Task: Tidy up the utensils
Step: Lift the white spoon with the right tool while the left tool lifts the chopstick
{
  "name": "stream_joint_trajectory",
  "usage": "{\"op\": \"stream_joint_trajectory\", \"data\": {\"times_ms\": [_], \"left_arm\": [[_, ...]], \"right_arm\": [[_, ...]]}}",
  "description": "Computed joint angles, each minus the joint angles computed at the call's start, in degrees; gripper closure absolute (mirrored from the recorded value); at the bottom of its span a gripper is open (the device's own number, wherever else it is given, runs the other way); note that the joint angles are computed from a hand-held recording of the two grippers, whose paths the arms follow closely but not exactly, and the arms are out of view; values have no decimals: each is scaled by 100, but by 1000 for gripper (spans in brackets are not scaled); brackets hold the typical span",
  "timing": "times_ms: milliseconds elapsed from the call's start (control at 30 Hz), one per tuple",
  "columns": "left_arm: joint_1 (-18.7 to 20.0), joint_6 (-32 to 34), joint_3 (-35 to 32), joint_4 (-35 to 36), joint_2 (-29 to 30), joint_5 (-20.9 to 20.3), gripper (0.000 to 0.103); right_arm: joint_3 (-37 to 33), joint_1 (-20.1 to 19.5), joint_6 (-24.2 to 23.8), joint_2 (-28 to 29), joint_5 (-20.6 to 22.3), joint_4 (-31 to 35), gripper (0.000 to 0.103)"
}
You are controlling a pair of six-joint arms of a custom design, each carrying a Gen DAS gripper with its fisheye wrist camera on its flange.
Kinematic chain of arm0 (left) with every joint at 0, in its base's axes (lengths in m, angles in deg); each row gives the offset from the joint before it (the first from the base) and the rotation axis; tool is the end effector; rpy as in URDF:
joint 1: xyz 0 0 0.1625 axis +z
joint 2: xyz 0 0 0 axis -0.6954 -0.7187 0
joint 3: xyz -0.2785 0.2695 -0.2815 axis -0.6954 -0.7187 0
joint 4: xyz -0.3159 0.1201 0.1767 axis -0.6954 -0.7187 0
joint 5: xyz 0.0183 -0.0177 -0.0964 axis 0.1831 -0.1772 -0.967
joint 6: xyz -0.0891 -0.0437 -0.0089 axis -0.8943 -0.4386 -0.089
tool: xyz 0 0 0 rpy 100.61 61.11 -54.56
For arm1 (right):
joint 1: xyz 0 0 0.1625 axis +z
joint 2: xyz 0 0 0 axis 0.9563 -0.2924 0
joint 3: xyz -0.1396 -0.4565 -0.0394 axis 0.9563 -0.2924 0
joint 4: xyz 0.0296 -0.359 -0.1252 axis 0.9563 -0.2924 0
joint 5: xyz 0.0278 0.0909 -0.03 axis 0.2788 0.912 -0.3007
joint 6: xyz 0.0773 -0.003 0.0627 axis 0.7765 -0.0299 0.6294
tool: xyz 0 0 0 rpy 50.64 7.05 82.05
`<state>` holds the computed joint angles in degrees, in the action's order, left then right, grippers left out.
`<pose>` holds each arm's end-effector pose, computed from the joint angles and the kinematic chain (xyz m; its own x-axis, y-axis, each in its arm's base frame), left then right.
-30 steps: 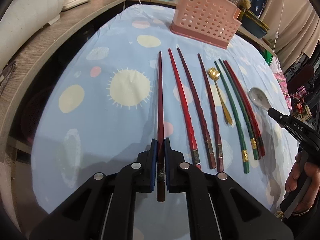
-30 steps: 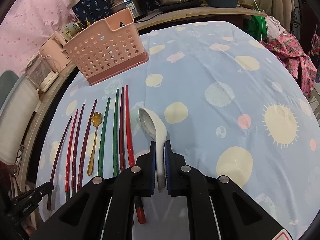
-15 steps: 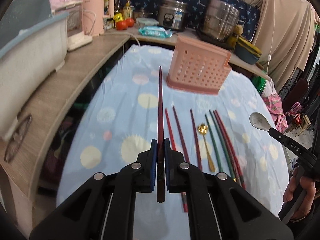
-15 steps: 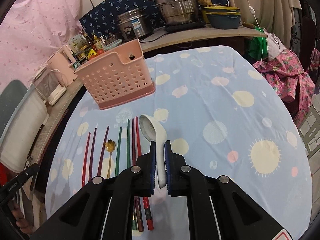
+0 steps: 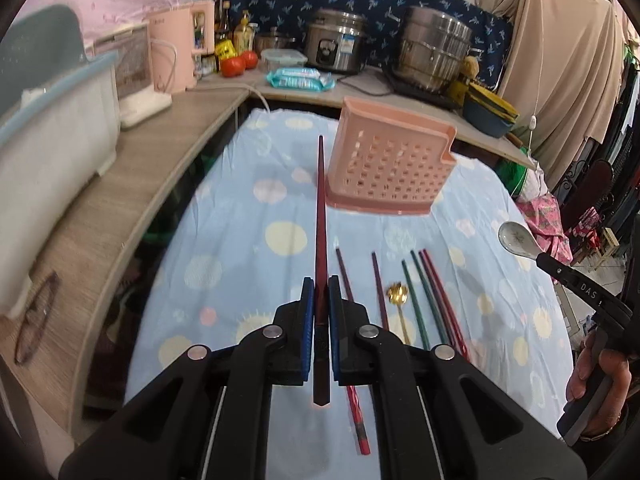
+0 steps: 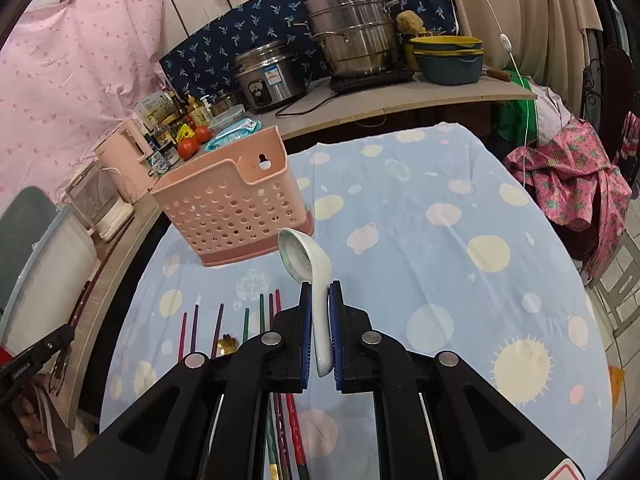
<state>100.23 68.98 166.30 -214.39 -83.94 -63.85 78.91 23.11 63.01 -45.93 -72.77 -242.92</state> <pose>-0.1950 -0.6606 0.2187 -0.8067 0.0228 -0.5905 0.4072 0.7456 -0.5274 0.1674 -0.6934 0.2028 -0.8980 0.0413 0.4380 -0.2864 0.7009 -0.6533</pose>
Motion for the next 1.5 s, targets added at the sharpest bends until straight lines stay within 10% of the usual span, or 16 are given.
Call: {"op": "stream_joint_trajectory", "data": {"times_ms": [1067,1500], "left_arm": [[300,-1353,1330,430,-180,-307,96],[-135,39,490,-478,-265,274,96]], "right_arm": [[768,-123,252,-20,-3,-40,95],[-404,219,-697,139,-543,431,94]]}}
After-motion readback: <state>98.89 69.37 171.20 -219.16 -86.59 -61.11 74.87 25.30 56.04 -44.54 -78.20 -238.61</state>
